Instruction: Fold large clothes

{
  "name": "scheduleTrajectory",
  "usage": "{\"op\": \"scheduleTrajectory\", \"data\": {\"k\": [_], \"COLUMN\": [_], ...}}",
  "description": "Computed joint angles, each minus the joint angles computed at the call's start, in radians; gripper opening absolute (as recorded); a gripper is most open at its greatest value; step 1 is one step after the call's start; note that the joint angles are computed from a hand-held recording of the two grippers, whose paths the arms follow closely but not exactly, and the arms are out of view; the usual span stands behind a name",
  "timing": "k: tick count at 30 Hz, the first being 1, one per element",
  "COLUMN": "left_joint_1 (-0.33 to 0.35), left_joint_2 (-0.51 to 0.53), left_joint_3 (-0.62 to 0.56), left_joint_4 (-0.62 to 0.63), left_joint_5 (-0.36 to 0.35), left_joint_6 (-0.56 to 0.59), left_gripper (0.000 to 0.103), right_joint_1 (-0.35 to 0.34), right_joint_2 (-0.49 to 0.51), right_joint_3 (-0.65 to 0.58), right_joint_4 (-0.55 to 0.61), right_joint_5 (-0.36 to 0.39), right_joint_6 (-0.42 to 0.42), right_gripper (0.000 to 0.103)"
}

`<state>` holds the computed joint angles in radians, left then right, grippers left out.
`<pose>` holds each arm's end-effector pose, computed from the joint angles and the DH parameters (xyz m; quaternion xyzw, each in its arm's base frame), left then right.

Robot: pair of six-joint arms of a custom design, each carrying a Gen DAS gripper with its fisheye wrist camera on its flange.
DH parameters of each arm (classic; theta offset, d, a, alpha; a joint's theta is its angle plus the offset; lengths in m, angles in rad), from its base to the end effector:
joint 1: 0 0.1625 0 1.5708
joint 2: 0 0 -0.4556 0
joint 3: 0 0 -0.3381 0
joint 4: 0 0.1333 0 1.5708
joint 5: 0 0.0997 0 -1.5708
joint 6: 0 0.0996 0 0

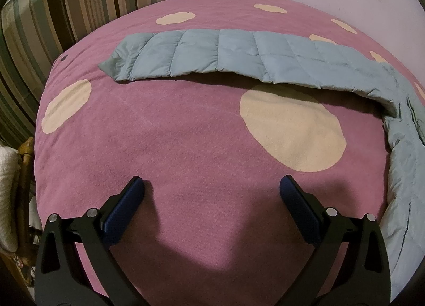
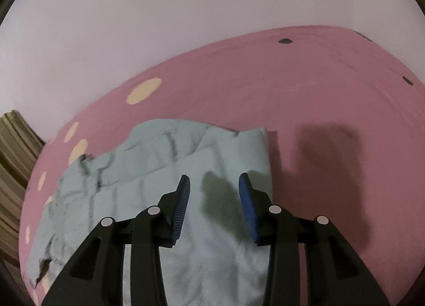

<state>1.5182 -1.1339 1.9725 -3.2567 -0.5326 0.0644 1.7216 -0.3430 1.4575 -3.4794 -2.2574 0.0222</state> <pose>0.1913 -0.5335 0.3651 -0.1573 0.8021 -0.3543 0.4543 0.1750 -0.6843 0.0293 -0.0741 -0.8750 0.3896 0.2778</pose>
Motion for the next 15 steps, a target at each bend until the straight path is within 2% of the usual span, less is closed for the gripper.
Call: {"op": "scheduleTrajectory", "data": {"k": [4,5,10,15], "left_joint_1": [0.000,-0.001,-0.002,-0.002], "left_joint_2": [-0.001,0.000,0.001,0.001], "left_joint_3": [0.001,0.000,-0.003,-0.002], "left_joint_4": [0.001,0.002,0.008,0.007], "left_joint_5": [0.003,0.004,0.008,0.009], "left_joint_6": [0.002,0.001,0.000,0.001], "left_gripper": [0.101,0.101,0.101,0.101], "right_joint_1": [-0.037,-0.044,-0.003,0.082], "right_joint_2": [0.045,0.056,0.097,0.136], "right_joint_3": [-0.111,-0.127,-0.195,-0.168], "right_joint_4": [0.181,0.194,0.205,0.083], "right_joint_5": [-0.031,-0.027,-0.110,-0.168], "right_joint_6": [0.049,0.055,0.024,-0.001], "right_gripper": [0.040,0.040,0.040,0.040]}}
